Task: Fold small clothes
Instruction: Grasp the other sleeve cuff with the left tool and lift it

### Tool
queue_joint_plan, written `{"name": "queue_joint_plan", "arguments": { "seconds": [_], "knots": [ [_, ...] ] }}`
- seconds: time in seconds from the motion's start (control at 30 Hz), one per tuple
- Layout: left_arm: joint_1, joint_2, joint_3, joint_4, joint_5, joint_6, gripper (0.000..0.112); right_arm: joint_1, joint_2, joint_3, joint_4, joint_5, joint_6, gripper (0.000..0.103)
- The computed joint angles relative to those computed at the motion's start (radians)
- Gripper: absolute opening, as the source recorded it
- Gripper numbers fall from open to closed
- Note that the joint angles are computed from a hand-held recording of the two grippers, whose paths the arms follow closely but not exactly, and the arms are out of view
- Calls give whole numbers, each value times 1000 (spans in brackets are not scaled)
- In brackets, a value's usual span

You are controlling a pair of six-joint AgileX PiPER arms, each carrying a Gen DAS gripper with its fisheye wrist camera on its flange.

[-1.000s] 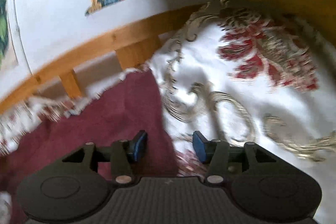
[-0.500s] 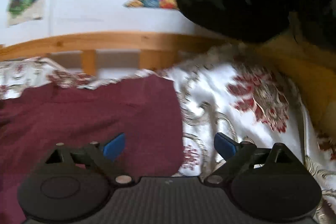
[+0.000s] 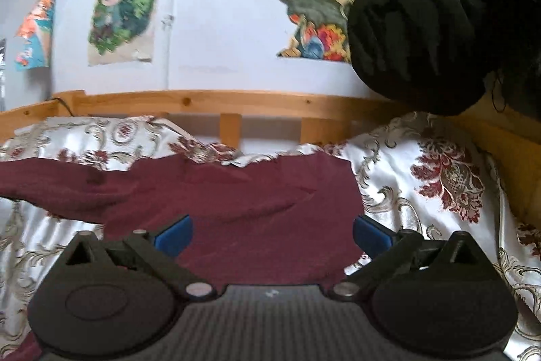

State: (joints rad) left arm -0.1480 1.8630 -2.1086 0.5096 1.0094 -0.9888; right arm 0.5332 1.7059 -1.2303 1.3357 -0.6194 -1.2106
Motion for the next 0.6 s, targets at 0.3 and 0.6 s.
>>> {"name": "queue_joint_plan", "arguments": {
  "seconds": [0.3, 0.6],
  "knots": [
    [80, 82, -22, 75, 25, -312, 100, -52, 42, -17, -25, 69, 59, 103],
    [24, 74, 72, 377, 29, -616, 33, -56, 69, -27, -92, 90, 90, 103]
  ]
}}
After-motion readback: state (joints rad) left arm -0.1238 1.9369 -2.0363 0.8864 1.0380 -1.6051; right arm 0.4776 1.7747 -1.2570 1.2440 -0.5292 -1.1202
